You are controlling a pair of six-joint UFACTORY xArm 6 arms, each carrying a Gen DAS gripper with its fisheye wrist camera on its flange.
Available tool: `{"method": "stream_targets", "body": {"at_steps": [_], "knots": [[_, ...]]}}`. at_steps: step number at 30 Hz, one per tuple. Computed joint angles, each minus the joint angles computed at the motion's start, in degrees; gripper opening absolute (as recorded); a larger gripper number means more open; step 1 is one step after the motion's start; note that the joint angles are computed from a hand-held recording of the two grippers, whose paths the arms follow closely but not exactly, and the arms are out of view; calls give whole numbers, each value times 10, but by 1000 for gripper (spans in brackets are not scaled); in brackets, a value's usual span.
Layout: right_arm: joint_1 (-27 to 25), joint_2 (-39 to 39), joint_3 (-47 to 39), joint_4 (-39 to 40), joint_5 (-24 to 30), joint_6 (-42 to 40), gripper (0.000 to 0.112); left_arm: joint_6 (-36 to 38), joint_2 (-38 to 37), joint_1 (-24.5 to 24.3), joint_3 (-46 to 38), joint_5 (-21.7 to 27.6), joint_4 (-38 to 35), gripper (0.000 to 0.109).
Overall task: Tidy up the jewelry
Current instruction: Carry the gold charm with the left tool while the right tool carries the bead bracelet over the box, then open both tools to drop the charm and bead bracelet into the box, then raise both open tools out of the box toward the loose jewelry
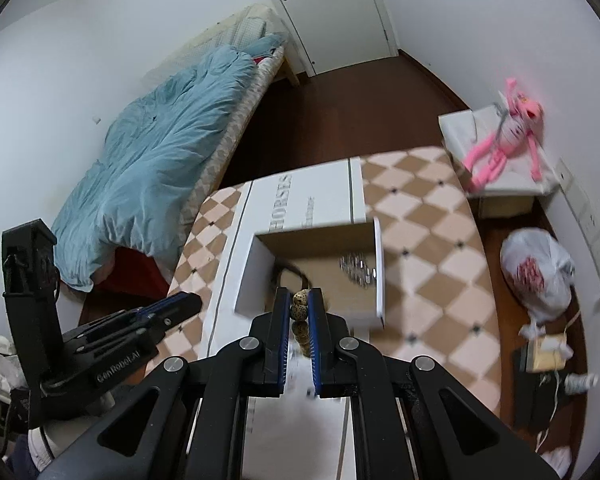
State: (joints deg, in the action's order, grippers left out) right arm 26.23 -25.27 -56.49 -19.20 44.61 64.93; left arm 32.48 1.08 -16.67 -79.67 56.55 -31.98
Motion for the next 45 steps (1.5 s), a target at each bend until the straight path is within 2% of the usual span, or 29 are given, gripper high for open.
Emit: {"method": "stream_targets", "body": {"at_steps": [5,13,16,17,18,19,20,21,25,27,29,32,38,45], "knots": [[-48,79,-55,76,2,-93,9,-37,97,-10,-109,51,22,11],[-100,157,-89,223,-2,-215,10,-109,231,-15,-277,148,55,12],[-118,184,-103,295,13,-269,10,-132,261,-24,-322,156,98,15],[-123,191,-107,313,21,-284,12,-139,264,-29,-328,148,119,27],[-125,193,-104,314,23,-281,15,-142,267,-30,-333,144,128,44],[-127,193,-102,314,26,-279,27,-144,268,-29,-335,138,132,54],[-129,190,-96,319,23,-282,34,-147,268,-28,-334,130,135,71],[-132,188,-91,318,20,-280,41,-148,265,-27,-330,121,137,77],[-128,180,-85,269,37,-254,49,-156,243,-30,-291,74,175,86],[-120,179,-92,216,66,-222,59,-157,223,-31,-255,43,189,93],[-110,183,-101,170,99,-195,81,-162,199,-34,-208,2,204,95],[-93,182,-100,115,135,-157,94,-171,164,-38,-141,-55,238,97],[-64,177,-86,48,172,-100,95,-167,121,-40,-65,-102,255,98],[-43,157,-77,5,185,-52,95,-162,77,-41,-16,-126,248,98]]}}
